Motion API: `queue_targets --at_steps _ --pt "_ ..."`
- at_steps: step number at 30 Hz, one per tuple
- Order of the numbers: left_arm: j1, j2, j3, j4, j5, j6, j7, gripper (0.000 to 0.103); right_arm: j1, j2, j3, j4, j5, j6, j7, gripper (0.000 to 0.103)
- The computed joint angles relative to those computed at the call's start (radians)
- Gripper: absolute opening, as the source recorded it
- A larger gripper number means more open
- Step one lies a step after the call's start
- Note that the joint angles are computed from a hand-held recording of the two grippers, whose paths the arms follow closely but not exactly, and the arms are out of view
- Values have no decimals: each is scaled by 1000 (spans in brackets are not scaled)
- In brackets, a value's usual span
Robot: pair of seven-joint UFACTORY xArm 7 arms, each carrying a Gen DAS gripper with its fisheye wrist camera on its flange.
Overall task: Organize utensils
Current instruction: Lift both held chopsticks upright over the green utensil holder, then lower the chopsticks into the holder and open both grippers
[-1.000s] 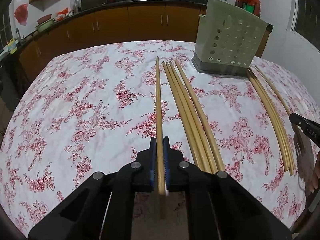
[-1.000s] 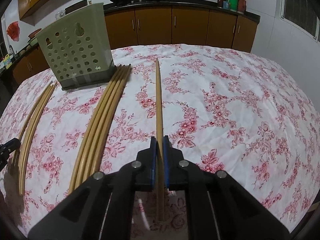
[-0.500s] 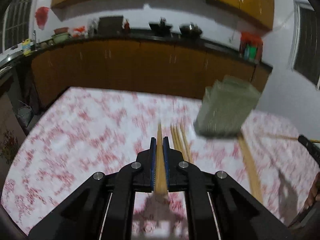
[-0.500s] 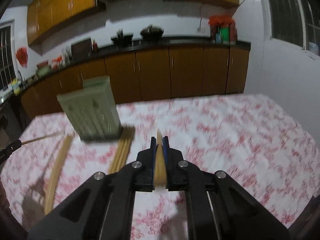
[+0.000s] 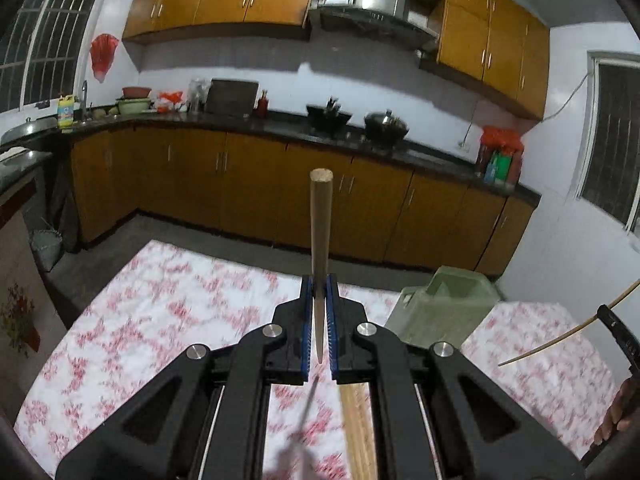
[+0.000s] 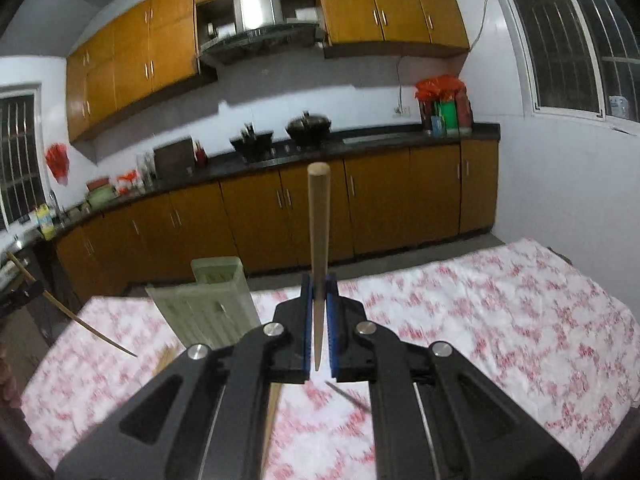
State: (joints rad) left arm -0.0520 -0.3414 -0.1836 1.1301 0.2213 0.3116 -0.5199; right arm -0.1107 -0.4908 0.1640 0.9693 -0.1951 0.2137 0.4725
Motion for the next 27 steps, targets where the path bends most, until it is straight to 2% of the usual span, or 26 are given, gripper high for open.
queue_targets --at_steps 7,14,16,19,21,27 --pt "43 25 -51 84 47 -119 -74 7 56 21 -43 58 63 -127 -28 8" --pt "55 97 -111 162 112 -194 -141 7 181 97 -108 153 145 -179 -146 8" --pt "36 119 -106 176 118 -204 -146 7 233 130 -137 190 177 -158 -192 8" --pt "8 161 -104 206 139 -197 -151 7 258 177 -144 244 211 -102 -240 8" --pt "-24 194 -96 237 153 -160 -137 7 250 211 -134 286 218 -46 -256 8" --pt "-140 251 -26 281 90 -74 -39 7 212 297 -92 383 187 70 -238 8"
